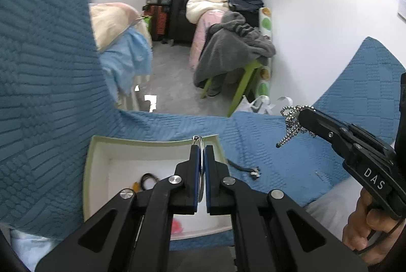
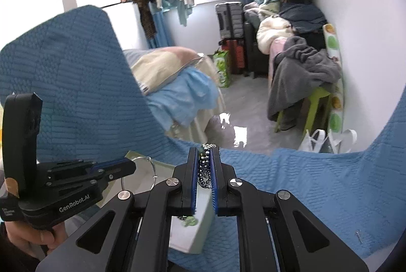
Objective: Organize jewelry
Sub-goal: 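Carry the pendant and chain into the box and open both tools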
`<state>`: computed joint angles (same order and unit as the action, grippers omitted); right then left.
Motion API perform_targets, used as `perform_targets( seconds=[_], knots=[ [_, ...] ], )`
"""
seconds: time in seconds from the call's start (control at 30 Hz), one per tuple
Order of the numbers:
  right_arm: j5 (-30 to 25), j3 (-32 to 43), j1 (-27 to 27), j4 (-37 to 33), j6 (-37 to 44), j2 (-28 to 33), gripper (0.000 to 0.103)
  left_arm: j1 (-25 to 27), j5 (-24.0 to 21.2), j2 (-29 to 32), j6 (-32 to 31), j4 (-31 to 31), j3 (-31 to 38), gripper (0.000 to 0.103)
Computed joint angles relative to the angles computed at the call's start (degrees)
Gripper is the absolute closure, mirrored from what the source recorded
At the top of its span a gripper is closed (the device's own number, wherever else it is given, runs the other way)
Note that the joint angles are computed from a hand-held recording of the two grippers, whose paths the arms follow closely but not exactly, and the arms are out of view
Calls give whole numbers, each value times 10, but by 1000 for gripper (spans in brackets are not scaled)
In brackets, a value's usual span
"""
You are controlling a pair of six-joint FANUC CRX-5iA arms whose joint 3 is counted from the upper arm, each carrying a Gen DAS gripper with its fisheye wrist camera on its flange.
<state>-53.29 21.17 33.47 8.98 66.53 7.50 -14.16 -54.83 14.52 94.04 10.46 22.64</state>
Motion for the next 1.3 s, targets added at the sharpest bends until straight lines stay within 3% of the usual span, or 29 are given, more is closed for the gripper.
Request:
perform_targets(
  seconds=[0.33, 0.77, 1.03, 1.17, 1.2, 1.27, 1.3],
  knots=[
    [-31, 13, 21, -25, 6, 32, 96, 21, -20, -9, 3, -11, -33, 100],
    [-94, 27, 18, -91, 26, 74, 95, 29, -107, 49, -9, -15, 2, 100],
    [-116, 25, 21, -100, 26, 91, 94, 28, -142, 65, 12, -36, 17, 100],
    [-131, 36, 16, -108, 31, 100, 91, 32, -139, 62, 19, -30, 15, 99],
    [-133, 40, 15, -107, 31, 102, 88, 33, -140, 63, 23, -30, 16, 97],
    [-130, 42, 13, -111, 33, 101, 79, 34, -147, 64, 37, -35, 23, 73],
    [-126, 41, 11, -114, 35, 99, 79, 33, -142, 60, 42, -39, 20, 55]
  ],
)
